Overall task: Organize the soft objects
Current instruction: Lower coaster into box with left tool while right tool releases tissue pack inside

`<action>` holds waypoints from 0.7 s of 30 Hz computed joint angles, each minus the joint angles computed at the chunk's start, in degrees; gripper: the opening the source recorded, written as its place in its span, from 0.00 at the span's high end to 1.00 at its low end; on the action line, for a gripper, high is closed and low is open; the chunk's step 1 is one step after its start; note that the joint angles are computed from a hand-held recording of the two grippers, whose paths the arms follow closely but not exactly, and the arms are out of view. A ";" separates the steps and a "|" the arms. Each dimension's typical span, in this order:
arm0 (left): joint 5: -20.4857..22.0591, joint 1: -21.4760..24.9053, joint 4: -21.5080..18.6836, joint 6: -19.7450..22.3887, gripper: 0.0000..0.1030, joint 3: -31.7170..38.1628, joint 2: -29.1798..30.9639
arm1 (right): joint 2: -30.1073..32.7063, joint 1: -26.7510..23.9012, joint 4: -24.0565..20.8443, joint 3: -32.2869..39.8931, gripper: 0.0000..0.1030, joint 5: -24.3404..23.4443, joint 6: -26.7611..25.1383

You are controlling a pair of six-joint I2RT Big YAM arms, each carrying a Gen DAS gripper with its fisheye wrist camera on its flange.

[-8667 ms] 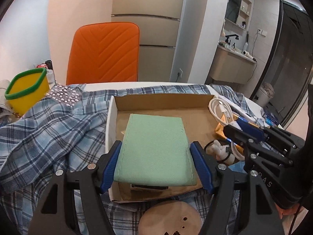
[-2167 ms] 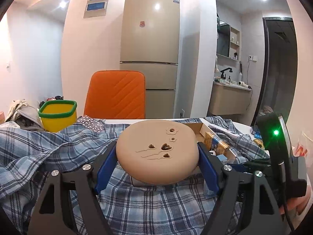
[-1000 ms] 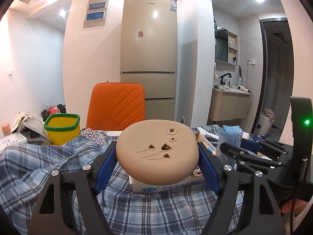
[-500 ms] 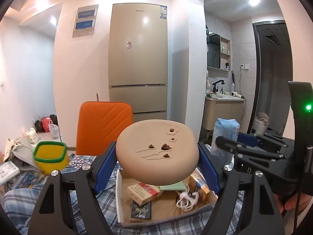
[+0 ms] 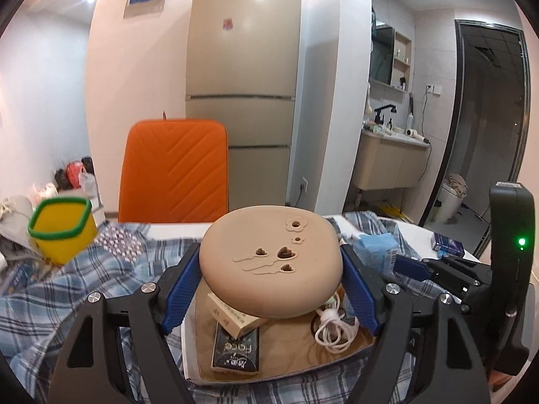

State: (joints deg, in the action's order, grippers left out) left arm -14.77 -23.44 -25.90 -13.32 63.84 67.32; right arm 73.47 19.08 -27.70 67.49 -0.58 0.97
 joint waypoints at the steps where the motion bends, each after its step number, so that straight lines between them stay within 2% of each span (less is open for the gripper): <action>1: -0.35 0.08 -0.25 0.05 0.25 -0.05 0.26 | 0.29 0.13 -0.77 0.16 0.62 -0.80 -0.53; 4: -2.01 0.34 -0.84 1.35 0.25 0.10 1.26 | 1.21 1.01 -3.15 0.76 0.62 -1.35 -2.84; 6: -1.19 1.28 -1.29 0.81 0.25 -0.06 1.71 | 1.56 1.60 -3.68 0.52 0.62 -0.90 -3.36; 8: -0.14 2.00 -2.08 0.30 0.25 0.03 2.12 | 1.95 1.79 -3.89 0.35 0.62 -0.79 -3.25; 17: -0.66 2.39 -1.93 1.85 0.24 -0.91 2.01 | 4.54 1.27 -3.80 1.04 0.61 -1.39 -3.21; 18: -0.43 2.49 -2.04 1.72 0.24 -0.93 2.04 | 4.66 1.17 -3.91 1.13 0.56 -1.47 -3.00; 19: -0.40 2.49 -2.11 1.76 0.24 -0.95 2.09 | 4.64 1.06 -3.87 1.08 0.46 -1.61 -2.65; 21: -0.56 2.48 -2.05 2.14 0.24 -1.03 2.19 | 4.14 0.92 -2.45 0.33 0.40 -0.77 -1.78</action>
State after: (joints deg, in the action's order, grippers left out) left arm -15.33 -20.96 -27.95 -11.18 62.81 69.51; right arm 77.61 20.00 -30.16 67.83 -1.34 -0.82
